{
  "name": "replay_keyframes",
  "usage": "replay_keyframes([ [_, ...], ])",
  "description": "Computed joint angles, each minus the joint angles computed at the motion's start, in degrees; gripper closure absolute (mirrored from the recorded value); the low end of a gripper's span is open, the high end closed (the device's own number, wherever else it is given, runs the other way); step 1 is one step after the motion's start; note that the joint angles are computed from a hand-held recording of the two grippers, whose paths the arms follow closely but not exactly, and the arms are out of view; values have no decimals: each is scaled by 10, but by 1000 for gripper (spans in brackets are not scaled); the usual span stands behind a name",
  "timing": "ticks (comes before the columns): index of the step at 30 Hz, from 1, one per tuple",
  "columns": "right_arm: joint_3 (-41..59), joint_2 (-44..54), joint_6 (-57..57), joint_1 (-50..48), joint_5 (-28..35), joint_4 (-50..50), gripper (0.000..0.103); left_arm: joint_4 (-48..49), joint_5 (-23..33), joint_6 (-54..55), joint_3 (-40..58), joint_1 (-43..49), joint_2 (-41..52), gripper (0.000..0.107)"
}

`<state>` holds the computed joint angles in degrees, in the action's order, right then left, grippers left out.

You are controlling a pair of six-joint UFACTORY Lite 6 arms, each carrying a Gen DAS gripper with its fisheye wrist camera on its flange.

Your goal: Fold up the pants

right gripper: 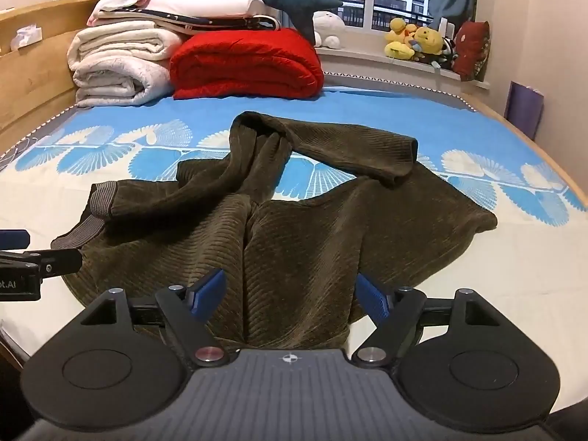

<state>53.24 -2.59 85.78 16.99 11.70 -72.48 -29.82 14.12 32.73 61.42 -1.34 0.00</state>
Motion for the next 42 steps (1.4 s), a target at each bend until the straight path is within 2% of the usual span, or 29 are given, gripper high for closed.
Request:
replay_keyframes([
  [3, 1, 2, -6, 1, 2, 7, 24, 13, 2, -15, -1, -1, -3, 12],
  [9, 6, 6, -22, 7, 12, 25, 23, -46, 6, 54, 3, 16, 3, 12],
  [34, 9, 9, -29, 7, 19, 33, 21, -18, -8, 28, -3, 3, 3, 13],
  [35, 9, 8, -25, 7, 19, 29, 22, -16, -9, 29, -3, 3, 2, 17],
  [36, 8, 6, -18, 7, 19, 22, 22, -19, -14, 36, -4, 2, 0, 31],
  [37, 9, 4, -15, 8, 21, 20, 26, -31, -21, 56, -7, 4, -4, 39],
  [39, 2, -6, 40, 7, 25, -34, 36, -66, -13, 121, 20, 17, 11, 81],
  [41, -10, -25, 139, -2, 29, -127, 52, -109, 35, 188, 88, 43, 50, 97],
  [42, -11, -35, 176, -16, 22, -161, 55, -136, 62, 232, 131, 60, 75, 97],
])
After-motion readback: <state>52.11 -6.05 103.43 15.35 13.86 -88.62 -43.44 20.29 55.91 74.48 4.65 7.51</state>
